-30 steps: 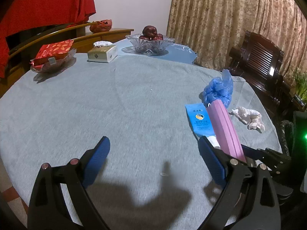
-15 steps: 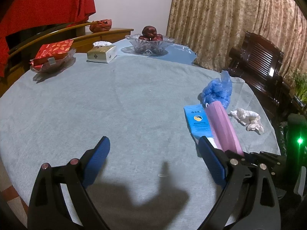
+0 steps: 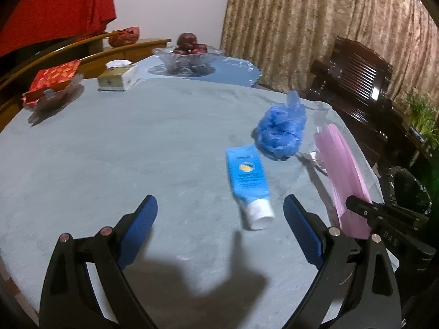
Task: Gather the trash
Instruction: 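Grasp the pink tube with the right tool while the left tool grasps the blue hand-cream tube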
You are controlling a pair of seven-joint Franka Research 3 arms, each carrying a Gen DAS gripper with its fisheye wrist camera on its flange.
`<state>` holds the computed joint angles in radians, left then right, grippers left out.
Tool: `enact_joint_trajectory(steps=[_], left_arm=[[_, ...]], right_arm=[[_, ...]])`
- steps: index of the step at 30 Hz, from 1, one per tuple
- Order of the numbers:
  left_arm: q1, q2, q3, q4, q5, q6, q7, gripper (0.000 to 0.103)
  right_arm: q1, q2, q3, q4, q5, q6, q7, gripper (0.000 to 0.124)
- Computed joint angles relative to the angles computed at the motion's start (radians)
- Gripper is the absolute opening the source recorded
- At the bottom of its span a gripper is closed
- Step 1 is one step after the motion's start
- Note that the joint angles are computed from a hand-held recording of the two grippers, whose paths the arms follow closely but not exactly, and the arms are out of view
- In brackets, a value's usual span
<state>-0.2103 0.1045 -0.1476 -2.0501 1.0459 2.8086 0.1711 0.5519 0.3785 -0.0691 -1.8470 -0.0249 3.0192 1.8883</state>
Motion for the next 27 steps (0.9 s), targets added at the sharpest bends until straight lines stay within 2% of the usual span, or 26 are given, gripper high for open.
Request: enact_joint_trajectory(steps=[3, 4, 10, 17, 22, 24, 27], left_arm=[[-0.012, 0.043, -0.003, 0.045, -0.008, -0.011, 0.022, 0.089], [-0.017, 0.057, -0.002, 0.059, -0.017, -0.015, 0.033, 0.085], [-0.042, 0.143, 0.003, 0.14, -0.144, -0.055, 0.168, 0.077], [-0.069, 0.175, 0.026, 0.165, -0.206, -0.073, 0.204, 0.071], [-0.069, 0.198, 0.027, 0.176, -0.268, -0.06, 0.245, 0.044], [-0.071, 0.201, 0.031, 0.172, -0.283, -0.046, 0.25, 0.039], [-0.079, 0.197, 0.041, 0.168, -0.284, -0.038, 0.236, 0.038]], right_arm=[[-0.017, 0.007, 0.011, 0.008, 0.013, -0.001, -0.015, 0.005], [-0.022, 0.009, 0.015, 0.008, 0.017, 0.0, -0.021, 0.005], [-0.048, 0.013, 0.042, 0.006, 0.059, 0.014, -0.063, 0.005], [-0.048, 0.023, 0.05, 0.013, 0.09, 0.011, -0.091, 0.005], [-0.053, 0.024, 0.057, 0.012, 0.107, 0.004, -0.107, 0.005], [-0.056, 0.027, 0.061, 0.015, 0.113, -0.002, -0.113, 0.005], [-0.061, 0.029, 0.067, 0.018, 0.122, -0.008, -0.121, 0.005]])
